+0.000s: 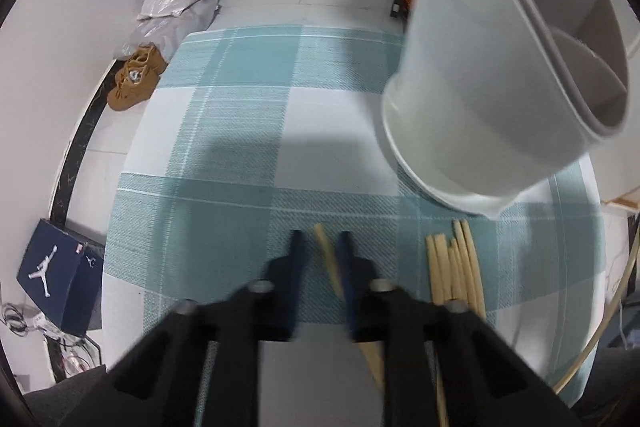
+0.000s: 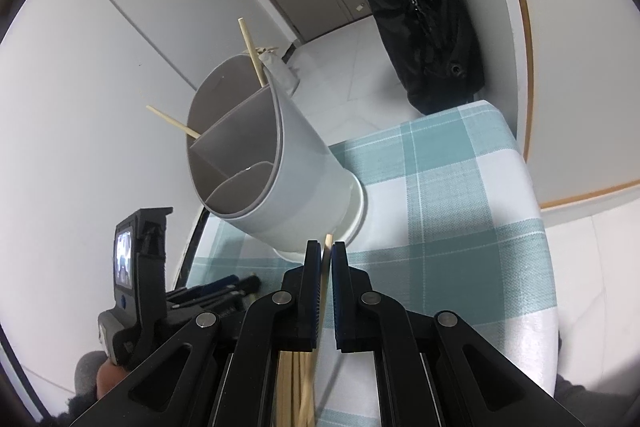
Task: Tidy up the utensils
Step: 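Lift the chopstick with the right tool while the left tool grasps another chopstick, then carry both chopsticks over the white holder and open both tools to drop them in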
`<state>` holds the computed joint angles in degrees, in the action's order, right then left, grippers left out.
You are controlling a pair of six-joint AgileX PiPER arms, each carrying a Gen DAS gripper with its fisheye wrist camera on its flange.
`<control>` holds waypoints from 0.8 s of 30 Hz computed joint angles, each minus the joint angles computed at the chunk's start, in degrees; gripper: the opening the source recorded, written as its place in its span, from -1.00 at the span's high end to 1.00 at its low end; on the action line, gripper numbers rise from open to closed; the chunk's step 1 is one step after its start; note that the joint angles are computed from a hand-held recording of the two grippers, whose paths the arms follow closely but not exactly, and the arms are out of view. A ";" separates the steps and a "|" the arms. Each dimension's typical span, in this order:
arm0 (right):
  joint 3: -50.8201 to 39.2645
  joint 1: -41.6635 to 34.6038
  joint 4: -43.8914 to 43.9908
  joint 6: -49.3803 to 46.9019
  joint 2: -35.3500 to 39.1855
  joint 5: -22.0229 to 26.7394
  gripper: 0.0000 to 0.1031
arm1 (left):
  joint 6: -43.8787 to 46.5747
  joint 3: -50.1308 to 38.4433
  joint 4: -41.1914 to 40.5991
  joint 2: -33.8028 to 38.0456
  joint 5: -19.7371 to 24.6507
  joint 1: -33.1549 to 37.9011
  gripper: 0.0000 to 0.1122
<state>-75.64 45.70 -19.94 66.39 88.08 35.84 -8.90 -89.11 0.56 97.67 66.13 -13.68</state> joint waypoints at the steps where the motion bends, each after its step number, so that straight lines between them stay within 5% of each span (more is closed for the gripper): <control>1: -0.10 0.01 -0.03 -0.04 0.03 0.07 0.92 | 0.18 -0.37 -1.05 0.14 0.41 0.51 0.94; 10: -1.03 2.09 -4.97 3.42 0.19 1.64 0.92 | 2.64 0.17 -7.94 -1.25 -0.95 4.54 0.99; 20: -0.28 7.90 -17.83 13.97 -2.69 4.78 0.92 | 6.87 6.59 -16.09 -13.39 -8.53 7.43 0.99; 24: -0.76 11.00 -22.56 16.60 -3.30 6.35 0.93 | 6.70 7.26 -13.70 -15.85 -8.02 6.64 0.99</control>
<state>-76.40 56.70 -42.50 82.99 84.78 42.19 -2.21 -81.85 -13.14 81.81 58.11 -7.05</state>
